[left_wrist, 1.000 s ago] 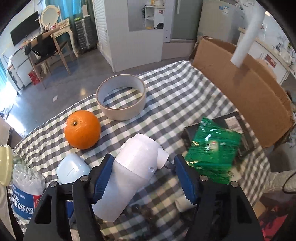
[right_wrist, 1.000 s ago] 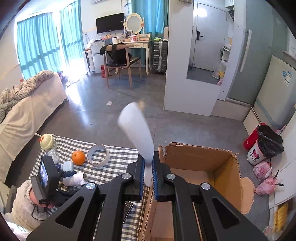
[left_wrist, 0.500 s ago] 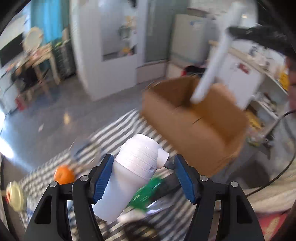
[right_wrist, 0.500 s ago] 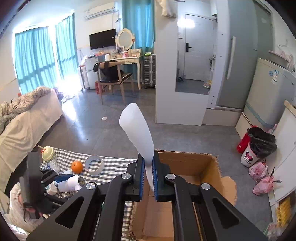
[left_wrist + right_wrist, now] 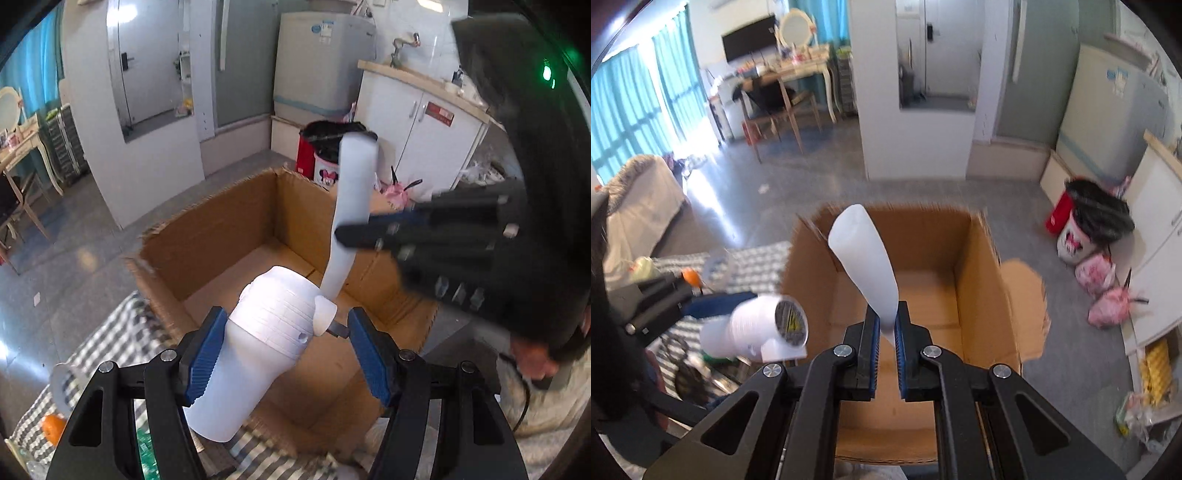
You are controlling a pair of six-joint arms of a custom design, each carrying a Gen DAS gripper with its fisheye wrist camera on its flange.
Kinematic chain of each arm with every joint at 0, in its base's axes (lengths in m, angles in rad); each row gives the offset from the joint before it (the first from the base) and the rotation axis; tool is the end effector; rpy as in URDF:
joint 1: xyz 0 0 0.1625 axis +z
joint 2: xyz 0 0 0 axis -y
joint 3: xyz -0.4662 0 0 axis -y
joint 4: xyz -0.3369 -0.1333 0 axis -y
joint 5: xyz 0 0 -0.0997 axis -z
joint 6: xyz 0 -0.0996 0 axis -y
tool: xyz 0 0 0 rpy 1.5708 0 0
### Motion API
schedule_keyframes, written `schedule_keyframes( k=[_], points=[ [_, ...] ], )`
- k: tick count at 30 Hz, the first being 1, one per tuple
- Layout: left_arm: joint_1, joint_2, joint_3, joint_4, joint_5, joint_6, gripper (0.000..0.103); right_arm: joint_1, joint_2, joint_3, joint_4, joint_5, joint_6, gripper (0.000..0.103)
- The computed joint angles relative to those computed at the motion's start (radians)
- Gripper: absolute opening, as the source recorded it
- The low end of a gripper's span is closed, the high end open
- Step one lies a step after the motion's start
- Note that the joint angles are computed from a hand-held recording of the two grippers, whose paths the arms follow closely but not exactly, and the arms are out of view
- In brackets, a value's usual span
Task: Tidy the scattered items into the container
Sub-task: 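Carry the vacuum into the cardboard box and open both grippers, then move both grippers back over the tablecloth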
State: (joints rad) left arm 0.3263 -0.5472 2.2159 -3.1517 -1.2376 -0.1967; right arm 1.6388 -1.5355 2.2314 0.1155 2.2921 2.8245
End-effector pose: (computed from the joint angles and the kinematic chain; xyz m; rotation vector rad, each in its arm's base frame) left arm -0.3790 -0.3034 -0.0327 1.4316 2.4362 -0.2203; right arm 0.0846 -0.2490 0.2895 0.0974 -2.2545 0.7790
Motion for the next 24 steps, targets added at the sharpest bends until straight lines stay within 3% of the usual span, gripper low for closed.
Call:
schedule_keyframes(
  k=[4, 6, 7, 9, 10, 16, 19, 24],
  points=[
    [0.004, 0.056, -0.033, 0.022, 0.01, -0.026, 0.071, -0.18, -0.018, 0.024, -0.019, -0.092, -0.08, 0.008],
    [0.008, 0.069, -0.05, 0.055, 0.027, -0.051, 0.086, -0.233, -0.025, 0.027, -0.024, -0.124, -0.101, 0.015],
    [0.009, 0.07, -0.057, 0.077, 0.039, -0.069, 0.1, -0.257, -0.036, 0.03, -0.03, -0.14, -0.111, 0.021],
    [0.009, 0.063, -0.059, 0.107, 0.062, -0.103, 0.103, -0.276, -0.061, 0.037, -0.037, -0.156, -0.115, 0.062],
    [0.014, 0.055, -0.061, 0.12, 0.06, -0.115, 0.103, -0.275, -0.078, 0.042, -0.05, -0.158, -0.12, 0.068],
    [0.02, 0.014, -0.039, 0.133, 0.085, -0.152, 0.103, -0.195, -0.113, 0.033, -0.049, -0.115, -0.109, 0.069],
    [0.007, -0.024, 0.003, 0.114, 0.102, -0.164, 0.103, -0.115, -0.093, 0.029, -0.04, -0.064, -0.065, 0.069],
    [-0.033, -0.142, 0.11, 0.129, 0.201, -0.228, 0.103, 0.042, -0.024, 0.013, -0.019, 0.021, 0.024, 0.069]
  ],
)
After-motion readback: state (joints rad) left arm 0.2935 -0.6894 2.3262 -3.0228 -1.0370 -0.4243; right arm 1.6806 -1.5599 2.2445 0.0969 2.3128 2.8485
